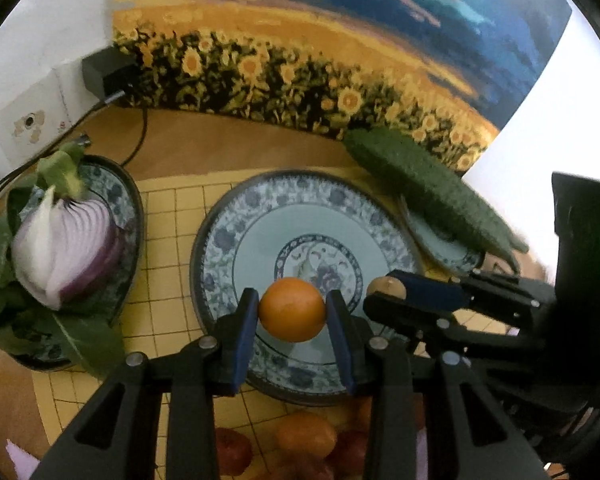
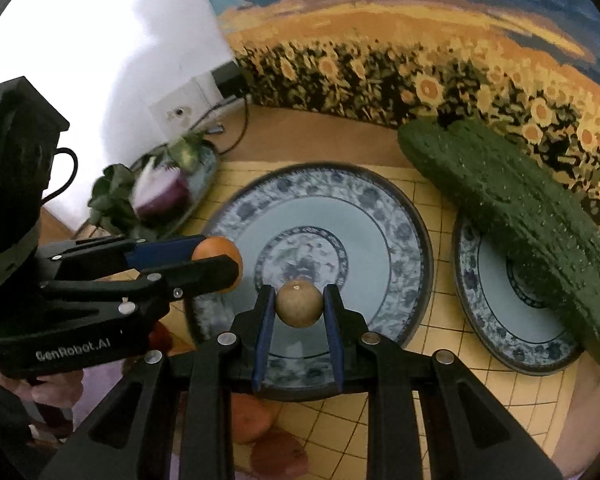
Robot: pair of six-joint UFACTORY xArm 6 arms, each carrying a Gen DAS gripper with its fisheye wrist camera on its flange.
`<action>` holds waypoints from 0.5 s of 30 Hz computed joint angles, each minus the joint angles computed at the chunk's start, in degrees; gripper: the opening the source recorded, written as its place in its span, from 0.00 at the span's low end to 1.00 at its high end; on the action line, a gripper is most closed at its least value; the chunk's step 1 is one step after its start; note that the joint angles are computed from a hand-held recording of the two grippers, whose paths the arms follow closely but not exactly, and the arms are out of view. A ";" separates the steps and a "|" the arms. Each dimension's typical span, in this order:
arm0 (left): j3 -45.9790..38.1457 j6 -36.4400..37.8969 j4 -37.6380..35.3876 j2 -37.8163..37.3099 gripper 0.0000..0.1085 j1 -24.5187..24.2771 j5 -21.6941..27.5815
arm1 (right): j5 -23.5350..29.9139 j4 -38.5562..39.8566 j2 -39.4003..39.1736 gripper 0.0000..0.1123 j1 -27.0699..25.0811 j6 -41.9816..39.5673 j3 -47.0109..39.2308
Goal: Organize fruits
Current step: 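Carry the orange and kiwi onto the large patterned plate with both tools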
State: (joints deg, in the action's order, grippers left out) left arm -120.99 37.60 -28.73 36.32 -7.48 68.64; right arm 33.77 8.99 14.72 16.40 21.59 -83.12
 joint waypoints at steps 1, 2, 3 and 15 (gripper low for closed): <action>0.70 0.40 -0.10 -0.28 0.34 -0.04 -0.29 | 0.21 0.18 0.17 0.23 0.02 -0.50 -0.13; 1.22 0.48 -0.21 -0.48 0.34 -0.06 -0.48 | 0.50 0.25 0.36 0.23 0.10 -1.37 -0.38; 1.53 0.27 -0.54 -0.58 0.34 0.02 -0.53 | 0.67 -0.37 0.45 0.23 0.24 -1.79 -0.51; 4.61 1.36 -2.49 -1.74 0.33 0.56 -2.81 | 3.41 -5.35 1.52 0.23 1.83 -0.16 -1.62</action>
State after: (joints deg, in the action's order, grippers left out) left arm -116.38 38.96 -31.22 34.58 -6.92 65.83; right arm 37.18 3.64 16.24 18.23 21.43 -84.73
